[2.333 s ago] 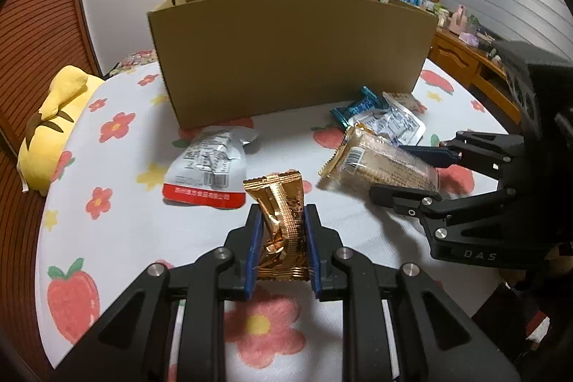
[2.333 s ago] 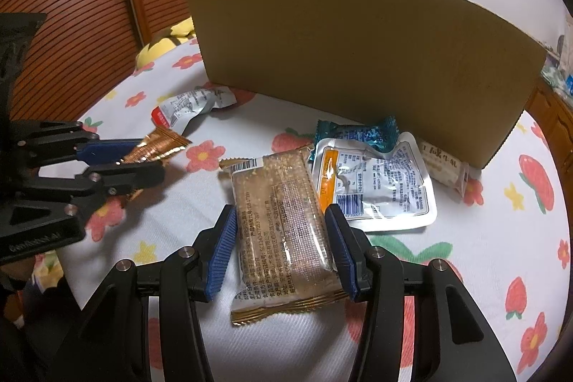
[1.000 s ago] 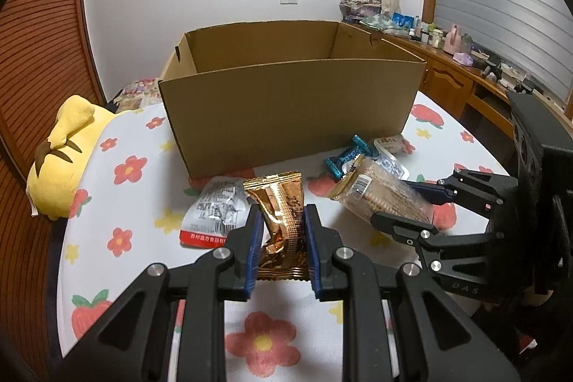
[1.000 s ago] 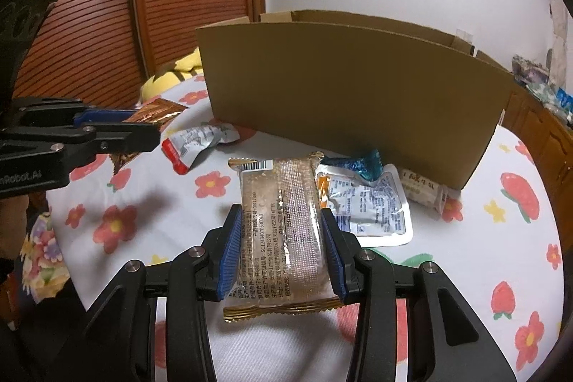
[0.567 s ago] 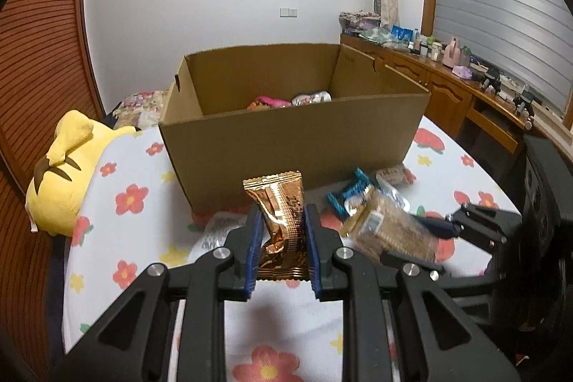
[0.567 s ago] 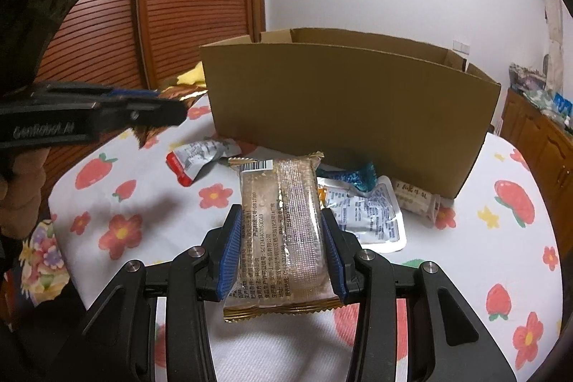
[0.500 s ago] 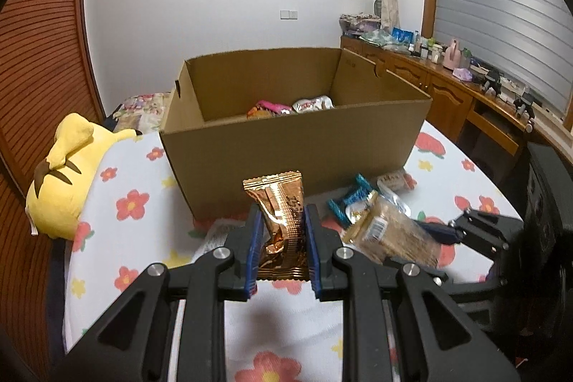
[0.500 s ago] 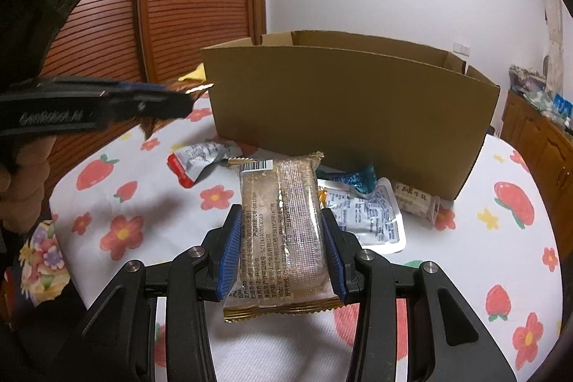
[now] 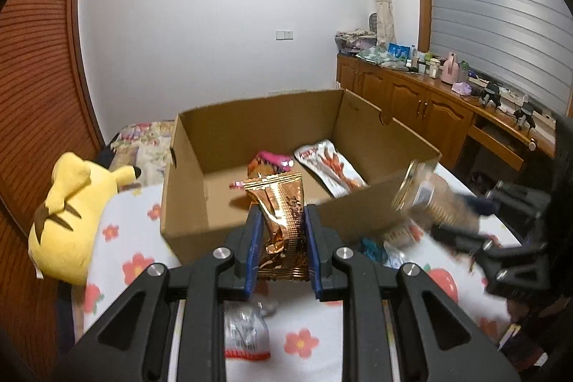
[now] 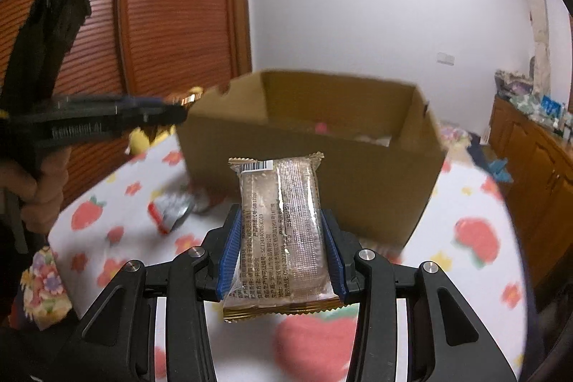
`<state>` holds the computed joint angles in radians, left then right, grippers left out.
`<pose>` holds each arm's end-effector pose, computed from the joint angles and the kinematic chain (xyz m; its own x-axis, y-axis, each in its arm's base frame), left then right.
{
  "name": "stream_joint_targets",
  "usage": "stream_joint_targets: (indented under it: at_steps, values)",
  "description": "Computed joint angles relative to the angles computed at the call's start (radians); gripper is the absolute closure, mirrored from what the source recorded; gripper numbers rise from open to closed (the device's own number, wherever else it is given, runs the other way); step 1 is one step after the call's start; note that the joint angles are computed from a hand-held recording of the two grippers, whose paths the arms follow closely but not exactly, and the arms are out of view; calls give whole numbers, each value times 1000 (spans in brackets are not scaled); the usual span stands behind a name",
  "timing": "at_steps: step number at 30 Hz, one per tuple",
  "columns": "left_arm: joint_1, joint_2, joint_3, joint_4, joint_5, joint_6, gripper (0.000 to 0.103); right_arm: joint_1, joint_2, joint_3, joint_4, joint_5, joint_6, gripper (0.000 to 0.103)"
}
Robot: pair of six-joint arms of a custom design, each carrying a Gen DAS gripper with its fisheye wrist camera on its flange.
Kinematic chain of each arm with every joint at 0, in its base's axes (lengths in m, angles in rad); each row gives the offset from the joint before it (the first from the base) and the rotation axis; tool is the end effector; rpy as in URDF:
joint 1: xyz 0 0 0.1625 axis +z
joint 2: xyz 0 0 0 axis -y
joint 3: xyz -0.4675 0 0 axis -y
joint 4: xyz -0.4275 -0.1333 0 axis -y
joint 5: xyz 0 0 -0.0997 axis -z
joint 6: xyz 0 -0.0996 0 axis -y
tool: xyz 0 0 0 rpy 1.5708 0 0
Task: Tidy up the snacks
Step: 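Lift both packets and carry them over the box, then open the right tool to drop the biscuit packet while the left drops the gold wrapper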
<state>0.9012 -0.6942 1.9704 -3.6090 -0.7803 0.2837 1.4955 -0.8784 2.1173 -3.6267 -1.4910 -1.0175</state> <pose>-0.2148 -0.6002 0.0706 -0.6962 0.2086 -0.6868 0.6707 0.5300 -0.5189 0.0973 -0.5873 0.1229 -0.5684 -0.5717 0.5916 -0.8224 0.3731 -0.4296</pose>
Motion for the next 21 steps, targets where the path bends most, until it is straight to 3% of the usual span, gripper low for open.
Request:
stream_joint_targets:
  at_steps: [7,21]
  values:
    - [32,18,-92,50,-23,34,82,48,2,-109,33,-20,-12,60]
    - [82,62,-206,130,-58,44,82,92,69,-313,200,-144,28,60]
